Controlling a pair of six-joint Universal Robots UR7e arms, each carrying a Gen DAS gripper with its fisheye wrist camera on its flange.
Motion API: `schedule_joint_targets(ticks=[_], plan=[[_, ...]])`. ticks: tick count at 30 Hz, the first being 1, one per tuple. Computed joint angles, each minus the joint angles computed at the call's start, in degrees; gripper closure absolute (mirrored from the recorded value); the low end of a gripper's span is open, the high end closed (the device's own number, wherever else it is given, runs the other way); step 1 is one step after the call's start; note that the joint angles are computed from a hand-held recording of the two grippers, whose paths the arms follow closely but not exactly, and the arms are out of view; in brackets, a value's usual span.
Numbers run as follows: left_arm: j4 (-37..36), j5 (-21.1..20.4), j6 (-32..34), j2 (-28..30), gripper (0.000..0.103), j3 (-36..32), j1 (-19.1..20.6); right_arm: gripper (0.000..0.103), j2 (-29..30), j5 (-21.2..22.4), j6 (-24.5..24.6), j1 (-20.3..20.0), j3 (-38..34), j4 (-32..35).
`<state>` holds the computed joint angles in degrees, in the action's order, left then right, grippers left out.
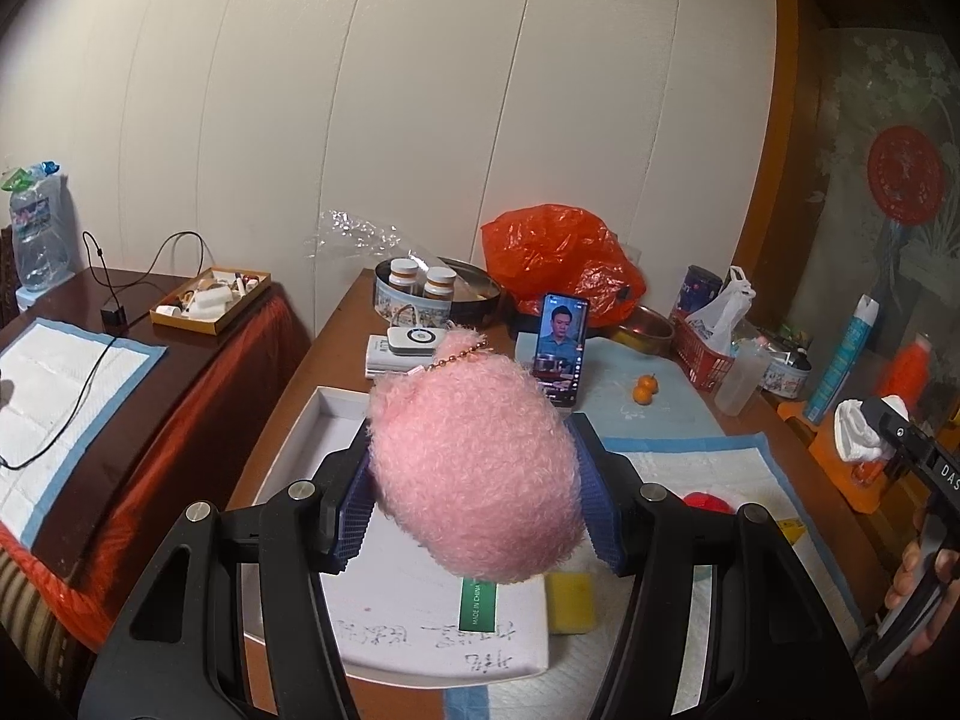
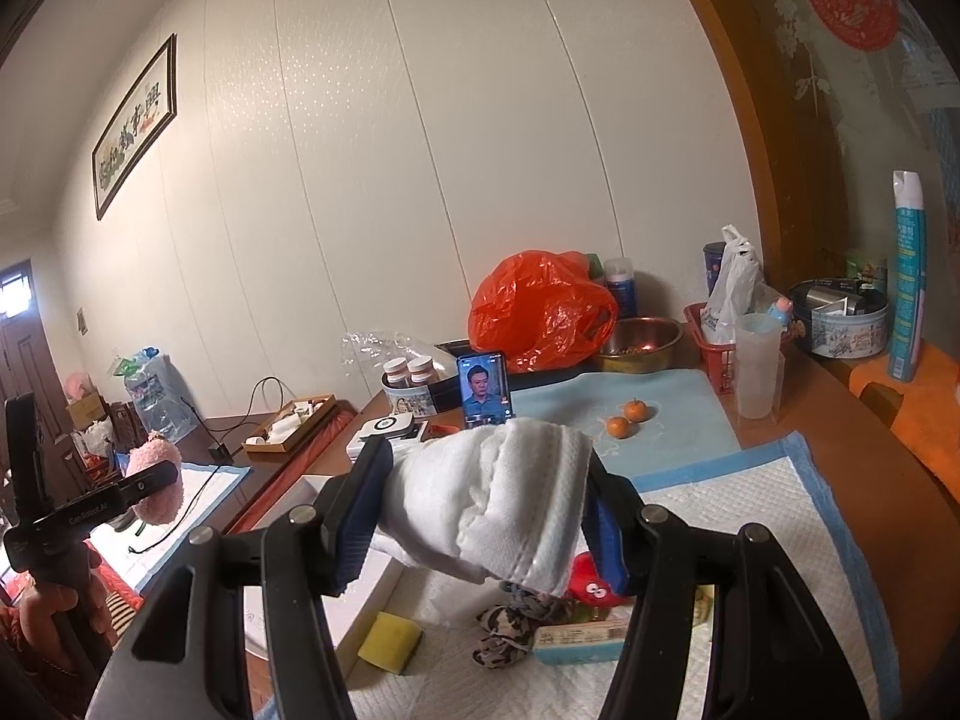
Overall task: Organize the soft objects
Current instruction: 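Carry the pink ball and white cloth with both tools over the white box, then open left tool dropping the pink ball while right tool releases the cloth into the box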
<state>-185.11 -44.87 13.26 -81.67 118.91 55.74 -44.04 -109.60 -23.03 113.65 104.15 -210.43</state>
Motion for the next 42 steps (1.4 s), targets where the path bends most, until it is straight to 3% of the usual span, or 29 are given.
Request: schedule_joint_targets(ticks=[16, 24, 34, 37, 42], plan=[[6.6, -7.89, 3.99, -1.94, 0.044, -5.13, 7.87, 0.042, 8.36, -4.79, 1.04, 4.03, -8.94, 3.47], [10.36, -11.68, 6.06, -0.27, 0.043, -9.42, 11.93, 0.042, 12.97, -6.5, 1.2, 5.38, -14.8, 8.06], [20.61, -15.6, 1.74, 6.59, 0.043, -17.71, 18.56, 0.042, 19.68, -4.77, 6.82, 4.89, -24.98, 24.97], [23.05, -15.39, 0.05, 8.42, 0.043, -20.07, 19.8, 0.042, 22.67, -4.79, 9.8, 4.03, -28.91, 32.12], [26.1, -13.67, -1.11, 10.32, 0.042, -22.47, 20.94, 0.042, 27.34, -6.7, 10.37, 3.57, -34.68, 38.23]])
